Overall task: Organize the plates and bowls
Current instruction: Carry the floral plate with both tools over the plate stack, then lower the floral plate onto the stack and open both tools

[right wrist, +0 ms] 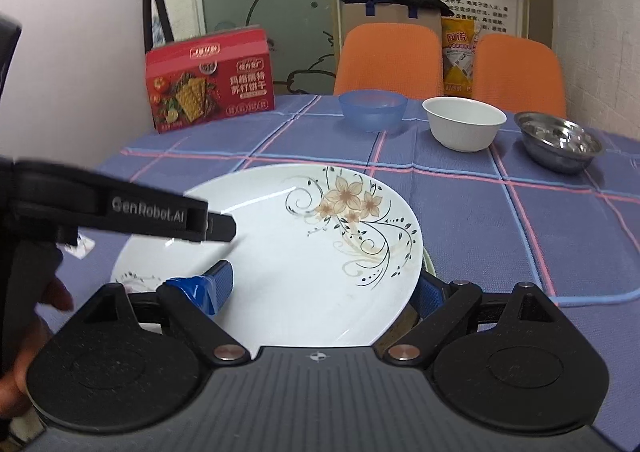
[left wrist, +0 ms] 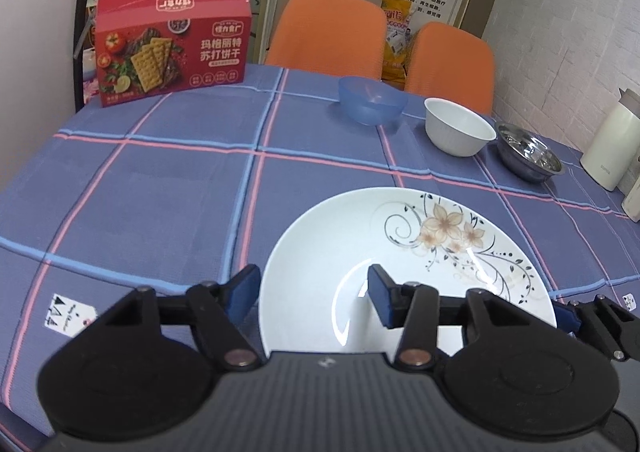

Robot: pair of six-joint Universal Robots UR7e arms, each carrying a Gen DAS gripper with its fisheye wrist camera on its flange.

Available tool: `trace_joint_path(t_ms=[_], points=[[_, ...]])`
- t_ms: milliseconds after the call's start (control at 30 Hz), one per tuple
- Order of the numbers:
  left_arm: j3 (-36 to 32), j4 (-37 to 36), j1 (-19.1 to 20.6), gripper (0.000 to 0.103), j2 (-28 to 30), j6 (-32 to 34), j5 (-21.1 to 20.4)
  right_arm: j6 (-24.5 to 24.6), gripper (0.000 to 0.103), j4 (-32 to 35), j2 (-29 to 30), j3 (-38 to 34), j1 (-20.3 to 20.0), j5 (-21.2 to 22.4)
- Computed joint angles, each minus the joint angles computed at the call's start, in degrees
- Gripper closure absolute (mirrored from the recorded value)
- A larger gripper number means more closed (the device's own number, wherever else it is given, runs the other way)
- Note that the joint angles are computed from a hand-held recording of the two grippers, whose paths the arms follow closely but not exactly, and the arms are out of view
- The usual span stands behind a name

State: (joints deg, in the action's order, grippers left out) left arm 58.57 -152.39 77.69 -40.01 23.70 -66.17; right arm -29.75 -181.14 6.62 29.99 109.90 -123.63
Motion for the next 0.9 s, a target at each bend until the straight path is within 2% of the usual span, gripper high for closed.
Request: trace_joint_path(t_ms=[33,200,300,500,633,767,900], points=[[-0.07,-0.03,-0.07,0.053,0.01,-0.01,-0.01,-1.47,0.024,0.33,0.79,-1.31,0.22,-0.78],[-0.22,-0.91,-0.24,0.050,0.11,0.34,0.30,0.88,0.026,-1.96,-1.54,2.43,-0.04,-0.10],[-0.70,-0.58,-0.23,0.050,0.20,-0.09,0.03,2.04,0.025,-3.41,-1.70,2.60,-0.06,-1.50],[-0.35,-1.44,-0.53,0.048,-0.18,-0.28,-0.04,3.32,0.025,-5.71,-4.08,6.53,-0.52,1.49],[0.16,-1.88,-0.81,0.045,-0.48,-0.09,-0.07,4.54,0.025,-9.69,-6.34,10.46,-1.11,3.24],[0.80,-1.34,-1.28,0.034,-0.85,-0.37,-1.11,8.53,0.025,-13.46,-9.34,15.28,-2.34,3.52],[1.19,-0.98,-2.17,0.030,-0.74,-0.05,-2.07,12.27,0.025,-15.92,-11.40,18.08,-3.42,0.70]])
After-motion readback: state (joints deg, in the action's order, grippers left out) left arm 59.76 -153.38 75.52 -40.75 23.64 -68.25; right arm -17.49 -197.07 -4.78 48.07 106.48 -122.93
